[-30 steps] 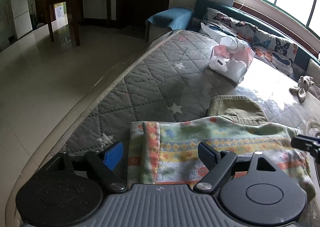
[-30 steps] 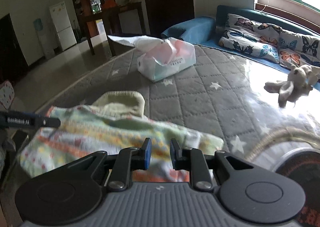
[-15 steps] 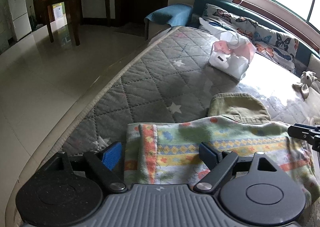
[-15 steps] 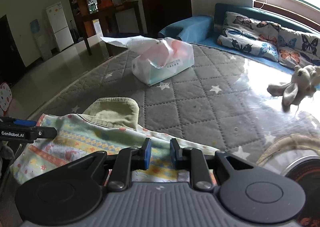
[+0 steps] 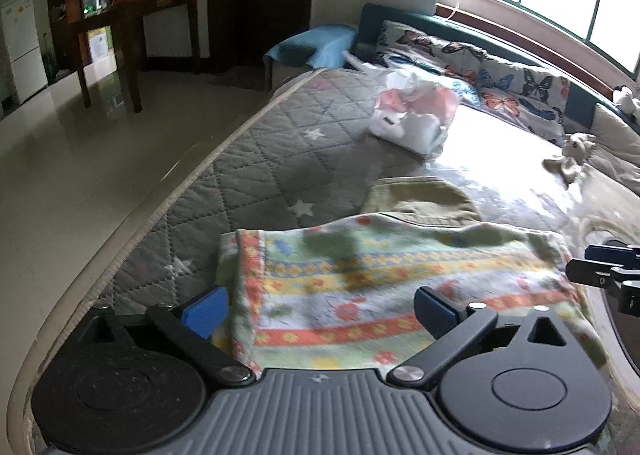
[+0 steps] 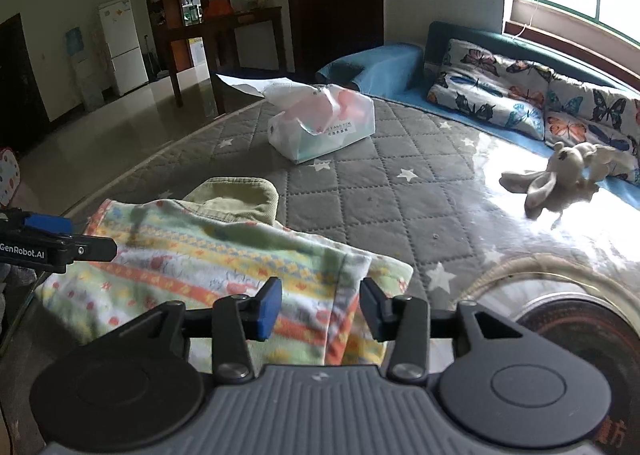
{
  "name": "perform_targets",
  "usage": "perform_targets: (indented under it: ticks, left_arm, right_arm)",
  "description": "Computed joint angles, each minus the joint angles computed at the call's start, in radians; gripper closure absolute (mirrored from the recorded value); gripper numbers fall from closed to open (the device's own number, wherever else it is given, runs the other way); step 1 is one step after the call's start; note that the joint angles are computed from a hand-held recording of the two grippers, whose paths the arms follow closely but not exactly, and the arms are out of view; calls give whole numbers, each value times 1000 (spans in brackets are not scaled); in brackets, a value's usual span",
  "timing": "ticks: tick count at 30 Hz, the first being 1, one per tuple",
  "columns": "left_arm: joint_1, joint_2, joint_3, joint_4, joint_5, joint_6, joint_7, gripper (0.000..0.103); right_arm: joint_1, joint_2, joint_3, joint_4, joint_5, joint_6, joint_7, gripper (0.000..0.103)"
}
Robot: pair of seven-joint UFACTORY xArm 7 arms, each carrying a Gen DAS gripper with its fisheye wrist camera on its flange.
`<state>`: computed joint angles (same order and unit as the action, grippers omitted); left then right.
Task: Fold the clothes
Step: 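Press the folded shirt flat with both tools and pull them back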
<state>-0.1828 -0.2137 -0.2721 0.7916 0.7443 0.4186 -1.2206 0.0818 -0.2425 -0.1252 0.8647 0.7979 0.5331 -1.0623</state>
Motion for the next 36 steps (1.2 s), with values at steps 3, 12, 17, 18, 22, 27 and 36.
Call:
perform_targets:
  ticks: [3,12,17,18,22,27,36]
  left_arm:
    - [-6,-32,-9,-24,-4,-23,-11,0]
    - [-3,-107,-67,-80,-50,-52,-25,0]
    - [2,-143,-111,-105,-79,-44,-45,0]
    - [1,-150,-120,-108,-82,-37,-48,0]
    - [-2,-171,-149,-122,-88,-28,-65,0]
    - [-12,-185,-181,-137,-99,-39,-89,0]
    - [-37,-175,-235,-125,-90,-3,-148,0]
  right_arm:
    - [-3,-49,-10,-38,-6,1,-13,53]
    - [14,-203,-68,-161,-45,0,-23,45]
    - [35,-286,-100,-227,-76,-14,-28,39]
    - [38,-304,-106,-241,-82,-20,-28,37]
    - [51,-378,-136,-293,-110,-37,-23,30]
    - [60,-471,-173,-361,-149,-62,-9,19]
    - [73,-599,-240,-447,-216,-99,52,0]
